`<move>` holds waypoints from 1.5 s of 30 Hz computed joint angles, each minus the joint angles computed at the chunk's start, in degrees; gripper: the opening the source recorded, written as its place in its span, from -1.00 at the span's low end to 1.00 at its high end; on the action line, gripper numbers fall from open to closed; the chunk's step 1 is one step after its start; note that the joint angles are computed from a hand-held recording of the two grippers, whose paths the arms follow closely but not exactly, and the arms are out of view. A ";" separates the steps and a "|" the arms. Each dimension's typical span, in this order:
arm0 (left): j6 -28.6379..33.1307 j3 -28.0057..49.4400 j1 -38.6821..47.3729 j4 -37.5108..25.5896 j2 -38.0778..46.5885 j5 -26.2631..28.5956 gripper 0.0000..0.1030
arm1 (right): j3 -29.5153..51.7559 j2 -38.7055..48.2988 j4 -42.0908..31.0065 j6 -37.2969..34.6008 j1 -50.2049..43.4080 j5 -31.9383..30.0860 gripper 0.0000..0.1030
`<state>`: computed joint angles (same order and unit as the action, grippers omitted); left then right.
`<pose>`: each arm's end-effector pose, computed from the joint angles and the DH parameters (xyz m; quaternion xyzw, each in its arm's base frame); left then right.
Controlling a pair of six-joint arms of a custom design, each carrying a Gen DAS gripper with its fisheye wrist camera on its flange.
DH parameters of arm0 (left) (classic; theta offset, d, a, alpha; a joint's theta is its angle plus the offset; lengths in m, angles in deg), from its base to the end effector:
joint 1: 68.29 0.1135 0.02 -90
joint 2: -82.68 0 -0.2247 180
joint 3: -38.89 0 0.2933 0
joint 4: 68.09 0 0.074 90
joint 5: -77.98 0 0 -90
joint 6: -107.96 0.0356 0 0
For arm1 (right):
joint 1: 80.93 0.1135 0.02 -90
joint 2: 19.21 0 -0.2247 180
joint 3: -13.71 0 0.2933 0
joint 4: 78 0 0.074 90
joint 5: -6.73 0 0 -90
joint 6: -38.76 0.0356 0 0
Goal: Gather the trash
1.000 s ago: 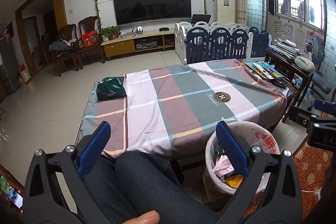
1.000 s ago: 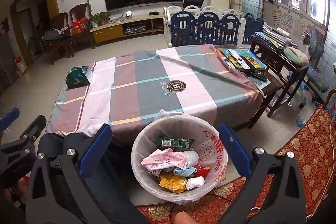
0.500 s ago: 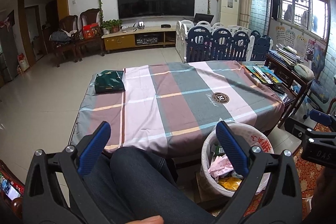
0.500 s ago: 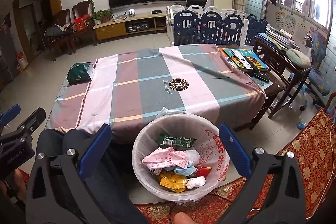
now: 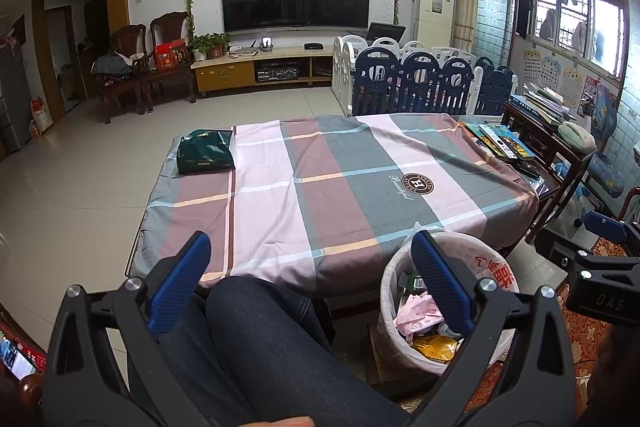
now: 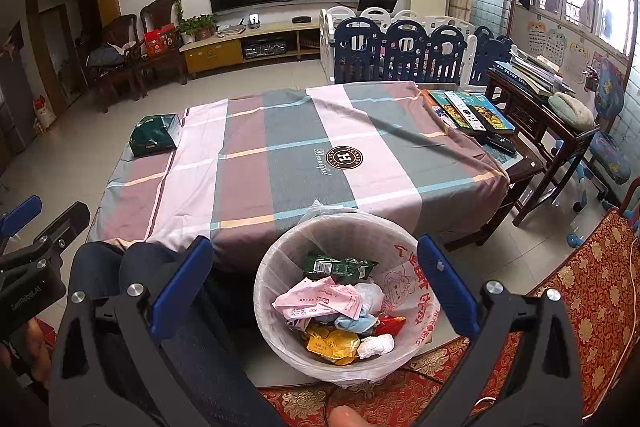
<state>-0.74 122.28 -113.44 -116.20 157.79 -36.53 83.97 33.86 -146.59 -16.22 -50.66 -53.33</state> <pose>0.2462 -0.2265 0.3047 0.1149 0.8822 -0.0559 0.4533 0.2081 0.1009 0.2979 0.1231 0.9074 -0.0330 0.4004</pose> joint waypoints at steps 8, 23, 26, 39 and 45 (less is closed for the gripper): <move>-0.05 -0.56 0.05 0.27 -0.12 0.24 0.94 | -0.27 0.31 0.17 0.60 0.40 -0.02 0.93; -0.50 -1.06 0.04 0.25 0.07 1.07 0.94 | -1.06 0.51 0.70 1.18 0.78 0.08 0.93; -0.62 -1.09 -0.06 0.19 0.11 1.16 0.94 | -0.99 0.56 0.64 1.13 0.75 0.06 0.93; -1.57 -1.63 0.04 0.65 -0.26 2.09 0.94 | -3.10 0.17 1.33 2.78 1.84 0.42 0.93; -1.47 -1.35 0.25 0.65 0.14 2.28 0.94 | -3.44 0.03 1.71 2.19 0.80 -0.58 0.93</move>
